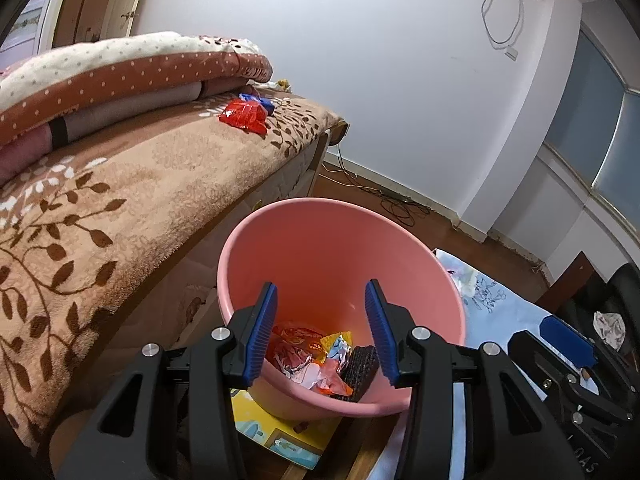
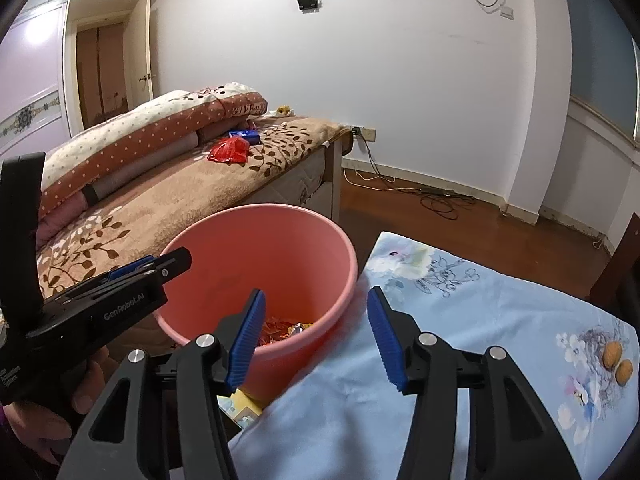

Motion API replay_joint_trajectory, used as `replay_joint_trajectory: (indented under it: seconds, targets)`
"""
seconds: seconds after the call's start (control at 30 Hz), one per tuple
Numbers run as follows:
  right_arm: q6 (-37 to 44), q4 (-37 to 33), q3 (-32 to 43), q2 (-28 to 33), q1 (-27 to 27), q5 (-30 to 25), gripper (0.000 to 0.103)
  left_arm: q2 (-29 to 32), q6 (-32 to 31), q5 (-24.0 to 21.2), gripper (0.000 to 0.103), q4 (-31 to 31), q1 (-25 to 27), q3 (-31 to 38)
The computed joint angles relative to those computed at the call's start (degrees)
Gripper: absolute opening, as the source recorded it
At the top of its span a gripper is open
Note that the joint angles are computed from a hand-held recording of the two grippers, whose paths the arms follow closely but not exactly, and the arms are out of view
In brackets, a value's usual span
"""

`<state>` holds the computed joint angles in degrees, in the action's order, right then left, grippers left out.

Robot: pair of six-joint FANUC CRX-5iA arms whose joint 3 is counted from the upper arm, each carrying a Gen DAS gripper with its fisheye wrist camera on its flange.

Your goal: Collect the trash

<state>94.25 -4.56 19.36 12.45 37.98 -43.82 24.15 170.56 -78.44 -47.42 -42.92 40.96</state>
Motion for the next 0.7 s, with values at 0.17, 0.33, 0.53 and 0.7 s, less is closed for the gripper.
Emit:
replay_joint_trajectory:
  seconds: [0.17, 0.33, 0.53, 0.7]
  targets:
    - [0.3, -1.3, -1.5, -1.8, -0.9, 0.3, 0.053, 1.1, -1.6, -2.1, 0.046, -0.5, -1.2, 2.2]
    - [0.4, -2.2, -3.3, -3.7, -1.7, 0.9, 0.054, 2.2, -3.3, -4.4, 0.046, -0.7, -2.3, 4.8]
    - [0.1, -3.4, -5.3, -6.0, -2.7, 1.6, 0.061, 3.7, -6.1, -6.2, 0.046, -1.2, -4.1, 7.9]
    - [0.1, -3.3, -7.7, -8.1, -2.9, 2.5, 0.064, 5.7, -9.0, -8.3, 0.046, -1.9, -5.4, 11.7]
